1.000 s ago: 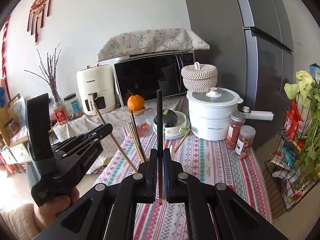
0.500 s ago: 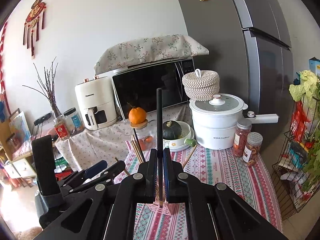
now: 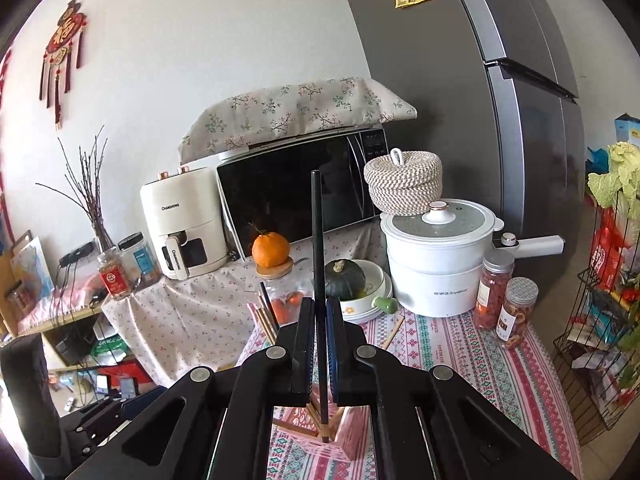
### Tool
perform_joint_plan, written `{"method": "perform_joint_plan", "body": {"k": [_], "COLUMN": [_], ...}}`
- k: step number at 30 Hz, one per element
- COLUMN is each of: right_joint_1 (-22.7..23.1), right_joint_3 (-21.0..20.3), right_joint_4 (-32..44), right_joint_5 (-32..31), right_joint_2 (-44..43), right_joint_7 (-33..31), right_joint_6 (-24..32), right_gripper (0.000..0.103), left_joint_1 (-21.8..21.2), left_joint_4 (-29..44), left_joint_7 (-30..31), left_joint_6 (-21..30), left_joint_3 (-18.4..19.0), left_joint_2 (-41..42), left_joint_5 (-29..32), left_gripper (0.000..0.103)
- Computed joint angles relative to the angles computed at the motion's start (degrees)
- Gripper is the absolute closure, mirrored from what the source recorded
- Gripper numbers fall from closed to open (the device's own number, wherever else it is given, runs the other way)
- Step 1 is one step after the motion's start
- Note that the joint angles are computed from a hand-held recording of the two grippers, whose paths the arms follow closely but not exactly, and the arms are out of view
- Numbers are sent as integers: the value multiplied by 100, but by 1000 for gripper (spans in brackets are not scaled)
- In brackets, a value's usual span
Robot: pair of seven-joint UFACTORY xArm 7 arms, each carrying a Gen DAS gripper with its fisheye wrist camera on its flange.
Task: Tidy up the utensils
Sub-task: 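Lower both chopsticks into the pink basket and open both tools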
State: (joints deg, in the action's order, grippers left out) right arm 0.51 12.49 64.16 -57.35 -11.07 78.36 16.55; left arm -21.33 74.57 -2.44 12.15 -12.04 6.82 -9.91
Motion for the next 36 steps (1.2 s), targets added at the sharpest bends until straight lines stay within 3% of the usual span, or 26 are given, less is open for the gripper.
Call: {"method": "perform_joint_plan", "body": {"k": [5,8,15,27,36], "right_joint_1": [-8,43,186,657,519], "right_joint_3": [6,-26,-143,-609,-628], "right_joint_4": [68,99,177,130,-568], "right_joint_5": [-87,-75,-210,1454,2781], "right_joint_2": [61,122,381,870,152], "right_joint_7": [115,70,158,-1242,-2452], "right_joint_6": [-18,-24,-33,-39,-426], "right_gripper": [98,98,98,95,50], "left_joint_1": [143,105,83,97,44], "left_joint_4": [-72,-135,-226,-198,-178], "left_joint_7": [635,649,591,226,181], "left_joint_6": [54,109,355,778,1137], "left_joint_3": [-143,-62,48,130,101], "left_joint_2": [-175,-255,-291,-227,-252], "left_joint_5": [-790,-754,-606,-92,25], "left_gripper": [36,31,30,30,23]}}
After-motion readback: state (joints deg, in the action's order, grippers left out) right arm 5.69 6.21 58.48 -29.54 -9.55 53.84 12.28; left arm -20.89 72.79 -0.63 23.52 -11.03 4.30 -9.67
